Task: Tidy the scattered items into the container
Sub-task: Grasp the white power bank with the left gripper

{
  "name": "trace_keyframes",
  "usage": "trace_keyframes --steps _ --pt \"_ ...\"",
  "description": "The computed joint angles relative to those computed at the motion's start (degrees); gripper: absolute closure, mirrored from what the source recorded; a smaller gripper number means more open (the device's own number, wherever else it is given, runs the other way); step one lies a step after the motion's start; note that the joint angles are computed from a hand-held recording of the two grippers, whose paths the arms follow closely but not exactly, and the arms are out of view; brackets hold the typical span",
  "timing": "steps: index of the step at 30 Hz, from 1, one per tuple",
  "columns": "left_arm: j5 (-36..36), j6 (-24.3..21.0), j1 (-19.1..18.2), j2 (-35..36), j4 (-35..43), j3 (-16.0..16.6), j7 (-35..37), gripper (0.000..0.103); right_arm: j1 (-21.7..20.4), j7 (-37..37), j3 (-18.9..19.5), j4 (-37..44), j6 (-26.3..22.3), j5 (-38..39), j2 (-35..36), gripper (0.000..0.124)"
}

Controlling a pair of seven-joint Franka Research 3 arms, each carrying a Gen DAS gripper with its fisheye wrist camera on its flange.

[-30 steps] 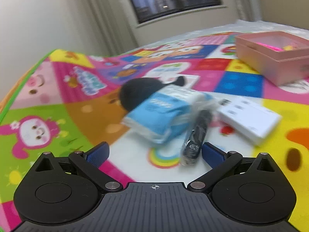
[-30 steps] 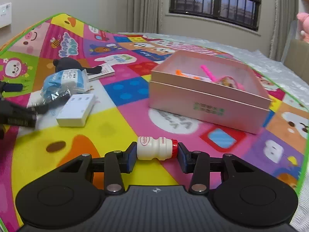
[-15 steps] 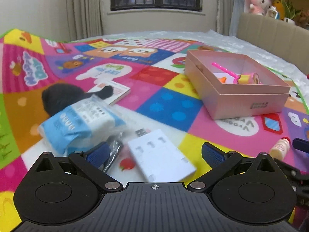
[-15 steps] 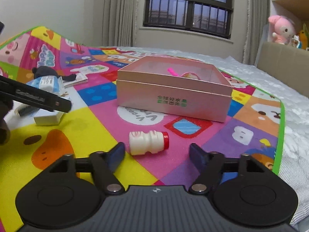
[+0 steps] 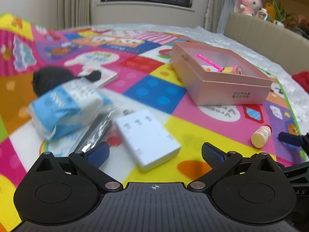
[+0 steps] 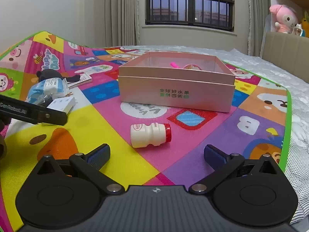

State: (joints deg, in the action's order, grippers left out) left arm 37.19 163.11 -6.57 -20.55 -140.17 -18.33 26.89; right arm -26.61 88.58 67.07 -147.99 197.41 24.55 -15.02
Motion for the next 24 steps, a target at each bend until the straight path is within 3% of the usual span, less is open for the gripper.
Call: trace_keyframes --steps 7,10,12,15,18,21,22,24 --pt "0.3 -1.9 4.7 -3.2 -1.8 1.0 -4.8 0.000 -2.1 2.3 1.5 0.0 -0.7 -2.6 -0.8 0.021" --pt "-2.3 4.9 2.8 -3.6 -3.4 3.8 -3.3 0.000 -0.2 2.8 -0.5 -0.3 0.1 -2.8 0.3 0.021" --pt "-3.8 6.8 1.5 -1.7 -2.4 3.7 -0.4 0.000 2.8 2.4 -3.5 -0.3 0.3 -1.9 1.6 0.021" --pt "-0.3 3.4 4.4 2.6 2.5 -1.7 -1.6 0.000 5.4 0.9 -5.8 0.2 -1.0 0.0 2.2 0.021" --pt "4.9 -4.4 5.1 7.6 8.5 -4.3 -5.6 0.000 -0.1 0.4 -0.1 0.9 -2.9 0.8 0.0 0.021" --pt "10.2 -8.2 4.4 10.5 11.6 -4.5 -9.5 0.000 -1.9 2.3 1.2 0.9 -3.4 -1.2 -1.0 0.021" --pt "11.1 -8.6 3.9 10.9 11.9 -4.0 -9.8 0.002 -1.9 2.9 1.1 0.8 -3.1 -1.9 -1.0 0.021" --pt "13.3 -9.8 2.6 11.1 12.4 -3.3 -10.2 0.025 -2.1 4.1 1.1 0.4 -2.5 -3.4 -1.1 0.021"
